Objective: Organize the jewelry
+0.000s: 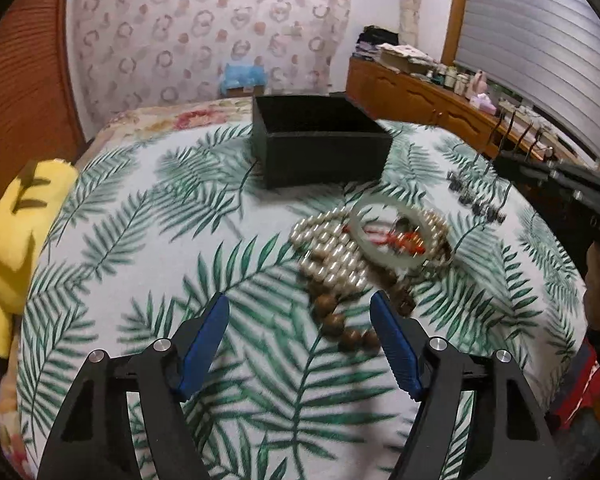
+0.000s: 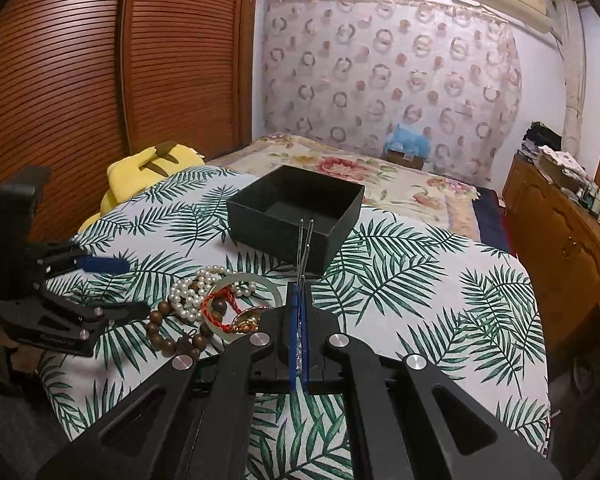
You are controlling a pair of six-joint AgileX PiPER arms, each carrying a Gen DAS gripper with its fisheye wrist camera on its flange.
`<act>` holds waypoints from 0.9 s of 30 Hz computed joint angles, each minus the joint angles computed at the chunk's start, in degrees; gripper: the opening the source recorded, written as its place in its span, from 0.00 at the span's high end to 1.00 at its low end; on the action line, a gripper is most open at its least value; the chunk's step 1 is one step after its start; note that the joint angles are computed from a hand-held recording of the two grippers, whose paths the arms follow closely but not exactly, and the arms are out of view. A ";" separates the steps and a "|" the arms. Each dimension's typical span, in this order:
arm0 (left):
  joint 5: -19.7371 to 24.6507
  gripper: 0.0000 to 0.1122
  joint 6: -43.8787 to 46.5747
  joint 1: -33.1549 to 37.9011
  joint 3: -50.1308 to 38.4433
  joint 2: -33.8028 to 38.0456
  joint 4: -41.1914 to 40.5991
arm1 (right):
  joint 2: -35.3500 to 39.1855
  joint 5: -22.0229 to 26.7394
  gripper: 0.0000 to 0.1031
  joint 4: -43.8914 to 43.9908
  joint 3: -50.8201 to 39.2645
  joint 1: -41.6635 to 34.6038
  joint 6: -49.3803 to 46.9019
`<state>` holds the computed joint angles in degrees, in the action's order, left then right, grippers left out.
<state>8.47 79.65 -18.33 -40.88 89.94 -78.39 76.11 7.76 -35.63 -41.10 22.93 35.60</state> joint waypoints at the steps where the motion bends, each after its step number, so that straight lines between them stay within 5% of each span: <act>1: 0.67 0.37 -1.07 0.04 -0.63 0.25 1.18 | -0.10 -0.18 0.98 -0.06 0.26 -0.12 -0.03; 5: 2.08 0.43 -15.36 -1.58 -6.38 3.90 15.75 | -0.21 -0.72 0.98 1.84 0.87 -0.97 -1.97; 11: 8.12 0.72 -30.62 -2.38 -17.40 12.19 29.85 | -0.55 -1.83 0.98 7.54 2.20 -2.99 -8.03; 15: 8.42 0.76 -39.42 -3.51 -21.87 15.80 38.48 | -0.64 -2.19 0.98 11.83 2.48 -3.66 -12.57; 20: 10.77 0.77 -44.89 -4.37 -25.91 18.49 45.61 | -0.31 -2.96 0.98 15.50 2.93 -4.10 -16.27; 24: 10.87 0.93 -46.54 -4.91 -26.42 18.42 48.48 | 0.04 -3.45 0.98 15.39 3.08 -4.39 -16.32; 27: 9.44 0.93 -41.42 -4.54 -24.02 16.10 43.25 | -0.01 -3.61 0.98 12.40 3.23 -4.36 -13.41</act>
